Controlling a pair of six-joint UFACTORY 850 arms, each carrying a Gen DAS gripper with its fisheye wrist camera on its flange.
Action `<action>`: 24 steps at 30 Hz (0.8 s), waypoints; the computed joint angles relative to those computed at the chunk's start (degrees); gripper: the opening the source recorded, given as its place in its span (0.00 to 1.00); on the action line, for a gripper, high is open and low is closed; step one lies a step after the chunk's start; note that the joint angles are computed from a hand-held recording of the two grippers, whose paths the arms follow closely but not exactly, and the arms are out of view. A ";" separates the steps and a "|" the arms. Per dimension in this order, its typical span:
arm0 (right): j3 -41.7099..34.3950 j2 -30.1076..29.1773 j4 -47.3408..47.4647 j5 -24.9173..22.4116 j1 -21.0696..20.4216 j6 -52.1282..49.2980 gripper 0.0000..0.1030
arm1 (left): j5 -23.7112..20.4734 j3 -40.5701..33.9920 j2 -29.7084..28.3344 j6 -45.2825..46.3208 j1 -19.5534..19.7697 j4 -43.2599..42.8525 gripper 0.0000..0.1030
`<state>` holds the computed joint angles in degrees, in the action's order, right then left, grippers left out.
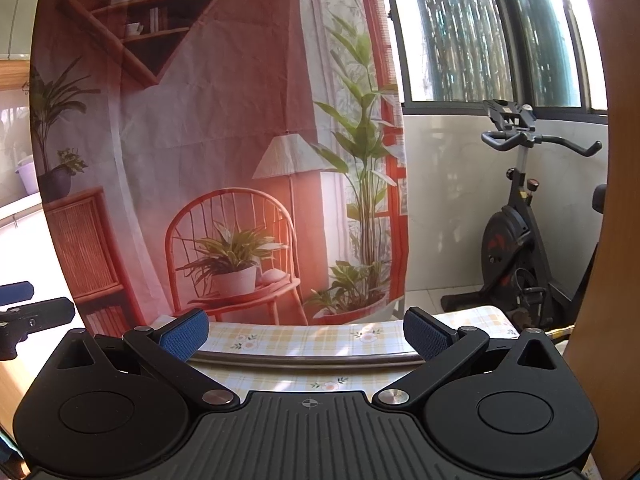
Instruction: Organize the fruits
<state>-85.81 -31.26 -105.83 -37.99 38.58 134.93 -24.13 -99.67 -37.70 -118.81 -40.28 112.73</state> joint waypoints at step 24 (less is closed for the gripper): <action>0.66 0.48 -0.88 -0.41 0.47 1.01 1.00 | -0.31 0.83 0.66 -2.50 -0.13 1.45 1.00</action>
